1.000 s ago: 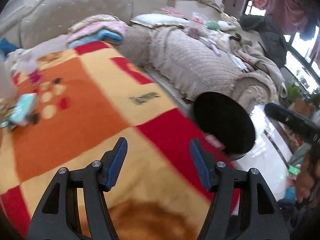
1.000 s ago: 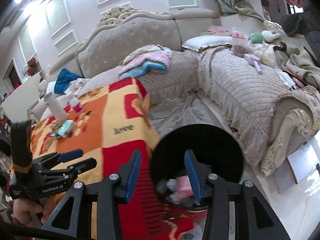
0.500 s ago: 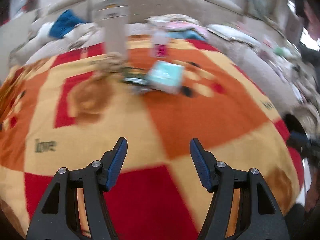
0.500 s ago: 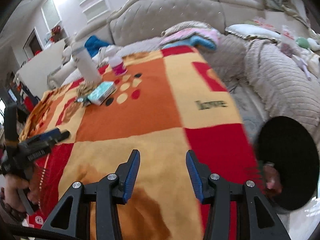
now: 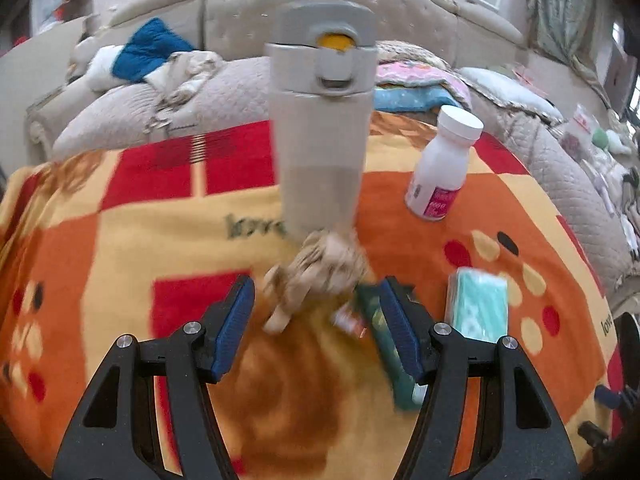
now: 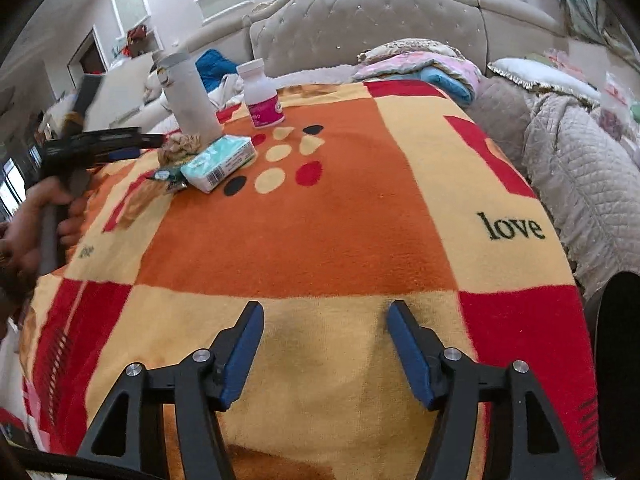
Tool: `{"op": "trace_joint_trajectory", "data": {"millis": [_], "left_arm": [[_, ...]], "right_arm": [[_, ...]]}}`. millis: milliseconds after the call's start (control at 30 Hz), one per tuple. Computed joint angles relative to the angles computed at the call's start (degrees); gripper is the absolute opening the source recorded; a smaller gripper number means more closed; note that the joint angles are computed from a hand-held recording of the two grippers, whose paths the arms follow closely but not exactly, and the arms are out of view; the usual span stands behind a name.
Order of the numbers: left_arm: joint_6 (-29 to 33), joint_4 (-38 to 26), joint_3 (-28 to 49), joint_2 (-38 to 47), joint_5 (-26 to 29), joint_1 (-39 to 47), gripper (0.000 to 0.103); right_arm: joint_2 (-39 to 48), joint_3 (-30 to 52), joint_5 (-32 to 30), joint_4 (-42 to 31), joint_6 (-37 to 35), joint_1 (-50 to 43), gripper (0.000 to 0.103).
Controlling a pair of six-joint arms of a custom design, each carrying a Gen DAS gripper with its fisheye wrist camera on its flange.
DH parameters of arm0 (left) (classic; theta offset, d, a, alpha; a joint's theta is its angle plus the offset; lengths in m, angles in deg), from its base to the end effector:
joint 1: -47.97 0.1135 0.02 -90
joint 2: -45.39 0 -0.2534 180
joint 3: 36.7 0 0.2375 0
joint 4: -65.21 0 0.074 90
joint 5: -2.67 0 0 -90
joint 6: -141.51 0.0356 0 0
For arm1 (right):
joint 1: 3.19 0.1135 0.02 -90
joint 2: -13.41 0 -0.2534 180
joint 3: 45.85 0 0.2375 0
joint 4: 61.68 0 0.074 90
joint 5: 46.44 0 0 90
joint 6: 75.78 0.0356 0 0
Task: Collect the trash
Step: 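Grasp the crumpled beige paper with the left tool while the right tool grasps the tissue pack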
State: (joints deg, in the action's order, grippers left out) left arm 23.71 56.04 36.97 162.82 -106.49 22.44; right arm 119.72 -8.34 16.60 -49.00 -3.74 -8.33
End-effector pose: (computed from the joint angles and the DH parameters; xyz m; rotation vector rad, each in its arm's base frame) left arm 0.3417 -0.1503 0.0883 -0.1849 2.4174 0.0009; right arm 0.2365 -0.0051 0.0475 -0.4499 2.4072 0.4246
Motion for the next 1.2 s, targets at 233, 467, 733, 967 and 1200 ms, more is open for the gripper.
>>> {"op": "trace_joint_trajectory", "data": {"millis": [233, 467, 733, 967, 1200], "left_arm": [[-1.05, -3.07, 8.72, 9.47, 2.35, 4.4, 0.062], [-3.69, 4.13, -4.12, 0.37, -3.59, -0.76, 0.029], [-26.66, -2.99, -24.03, -15.45, -15.61, -22.2, 0.029], [-50.29, -11.54, -23.38, -9.52, -20.84, -38.2, 0.029], [-50.8, -2.79, -26.87, -7.37, -21.84, -37.74, 0.03]], "right_arm": [[0.47, 0.71, -2.65, -0.84, 0.68, -1.1, 0.063], [0.51, 0.81, -2.56, -0.81, 0.97, -0.88, 0.063], [-0.22, 1.41, -0.04, -2.24, 1.14, 0.87, 0.067], [-2.66, 16.27, 2.5, -17.71, 14.06, 14.91, 0.067], [16.75, 43.8, 0.15, -27.24, 37.58, 22.58, 0.071]]}}
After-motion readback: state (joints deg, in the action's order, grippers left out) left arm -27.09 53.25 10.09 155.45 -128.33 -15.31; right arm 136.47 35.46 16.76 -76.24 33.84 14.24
